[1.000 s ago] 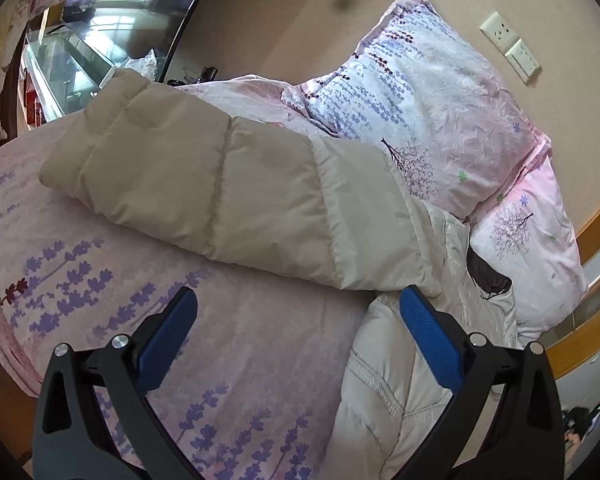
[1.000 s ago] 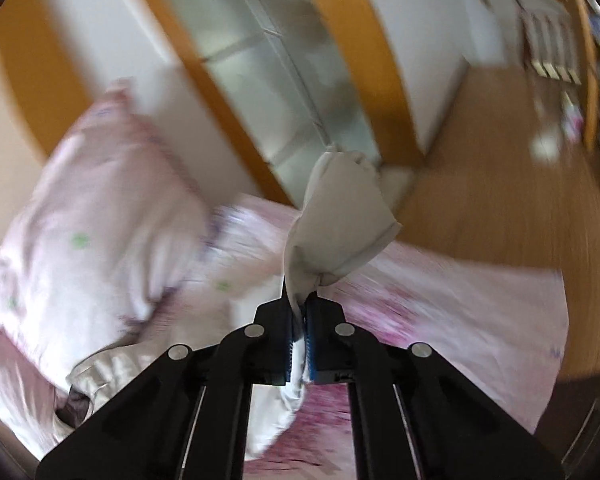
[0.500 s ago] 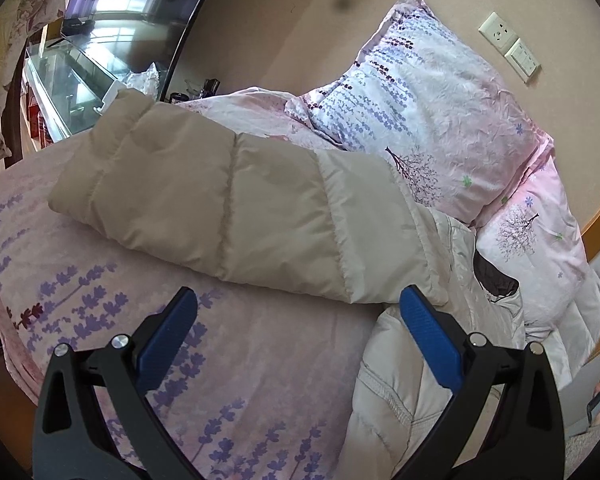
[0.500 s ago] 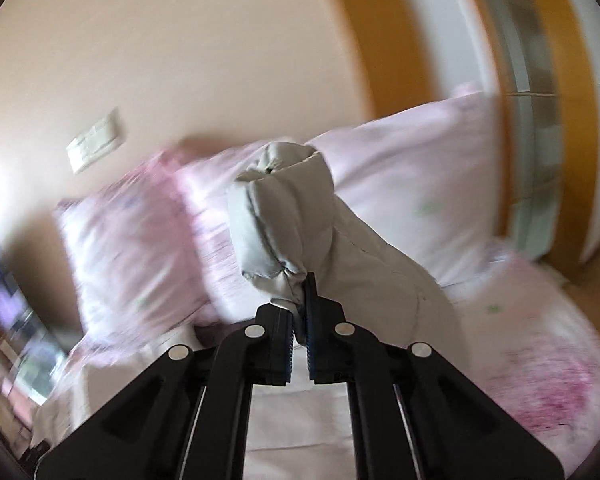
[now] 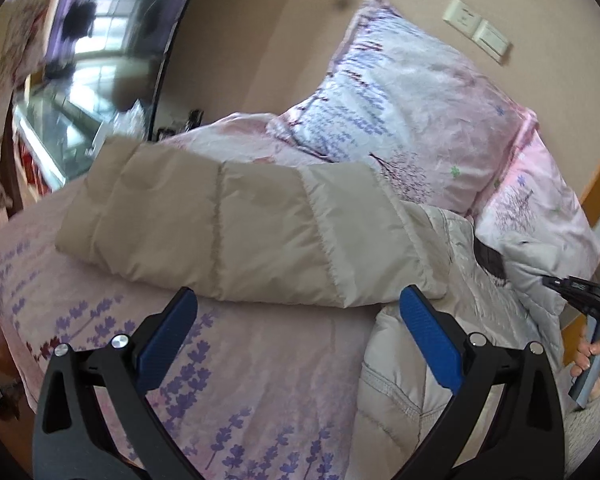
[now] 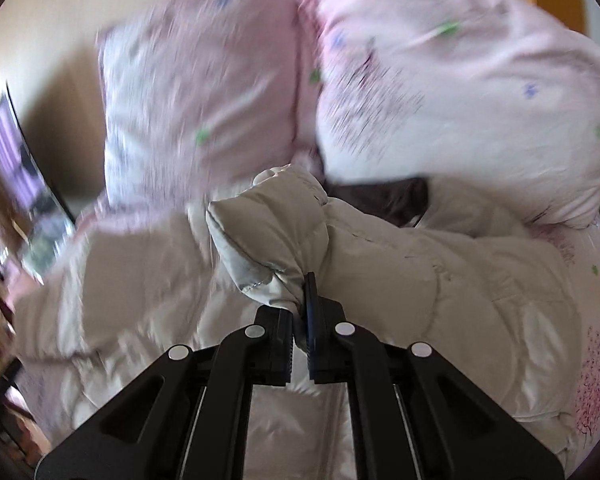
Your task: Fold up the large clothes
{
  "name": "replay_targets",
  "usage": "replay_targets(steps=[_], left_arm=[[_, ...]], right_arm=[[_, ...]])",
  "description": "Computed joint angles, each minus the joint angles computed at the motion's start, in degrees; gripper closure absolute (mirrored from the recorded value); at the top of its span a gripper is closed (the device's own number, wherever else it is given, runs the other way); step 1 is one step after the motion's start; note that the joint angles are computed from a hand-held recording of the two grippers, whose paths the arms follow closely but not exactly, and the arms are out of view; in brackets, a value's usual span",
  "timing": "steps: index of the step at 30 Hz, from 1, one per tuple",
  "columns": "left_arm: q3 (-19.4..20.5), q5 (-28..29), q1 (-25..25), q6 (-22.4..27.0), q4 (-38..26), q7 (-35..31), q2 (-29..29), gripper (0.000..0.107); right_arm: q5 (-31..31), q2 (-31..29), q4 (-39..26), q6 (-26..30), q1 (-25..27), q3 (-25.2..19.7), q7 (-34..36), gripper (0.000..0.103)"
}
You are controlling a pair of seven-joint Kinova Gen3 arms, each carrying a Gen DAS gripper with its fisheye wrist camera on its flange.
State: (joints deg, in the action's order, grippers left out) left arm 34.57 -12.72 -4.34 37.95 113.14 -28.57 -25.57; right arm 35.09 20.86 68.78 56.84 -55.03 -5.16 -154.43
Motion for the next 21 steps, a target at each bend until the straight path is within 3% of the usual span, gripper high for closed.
replay_targets(steps=[6,9,11,12,13,14,15,16,18,19,21], left_arm=[[-3.1,1.0,4.9,-2.0,-1.8,-4.0,3.2,0.006],[-5.7,2.3,7.3,-2.8,-2.0,-4.9,4.5,0.006],[-8.6,4.2,9.5,-3.8,-1.2,-5.7,4.7,0.006],[-10.3,5.6,10.6,-4.4,-0.5,-6.2,4.6,0.006],[-11.6,6.5,11.4,-4.9,0.0,-6.7,4.4,0.006],[-12.7,7.5,12.0,-5.4,0.7,-7.0,4.1,0.006],[-13.5,8.3,12.3,-5.7,1.2,-7.3,3.8,0.006],[-14.1,9.0,12.3,-5.9,1.8,-7.4,3.5,0.006],[-14.3,9.7,11.6,-5.6,2.4,-7.1,2.8,0.006],[-13.8,9.7,10.6,-5.5,2.8,-6.4,2.2,0.006],[-12.7,9.4,9.0,-5.0,3.3,-5.4,1.3,0.006]], right_arm=[[-6.5,9.7,-13.7,14.0,-2.4,1.2,14.0,0.094],[-7.1,13.9,-19.4,21.0,-4.4,2.1,21.0,0.085],[-8.8,14.5,-21.0,23.0,-5.7,4.0,24.9,0.063],[-10.3,13.8,-20.8,22.6,-5.2,3.3,25.7,0.033],[-10.8,13.1,-19.9,21.3,-5.1,3.1,25.5,0.025],[-10.5,11.9,-18.1,19.0,-5.1,2.6,24.9,0.025],[-9.1,10.3,-15.9,16.7,-5.1,1.7,23.7,0.036],[-8.4,9.1,-14.2,14.4,-4.6,0.8,22.4,0.053],[-9.5,6.7,-11.2,9.7,-2.8,0.0,18.4,0.074],[-10.4,5.8,-9.7,7.4,-2.5,1.0,16.1,0.081],[-10.7,5.0,-7.9,4.8,-2.4,2.8,11.4,0.087]])
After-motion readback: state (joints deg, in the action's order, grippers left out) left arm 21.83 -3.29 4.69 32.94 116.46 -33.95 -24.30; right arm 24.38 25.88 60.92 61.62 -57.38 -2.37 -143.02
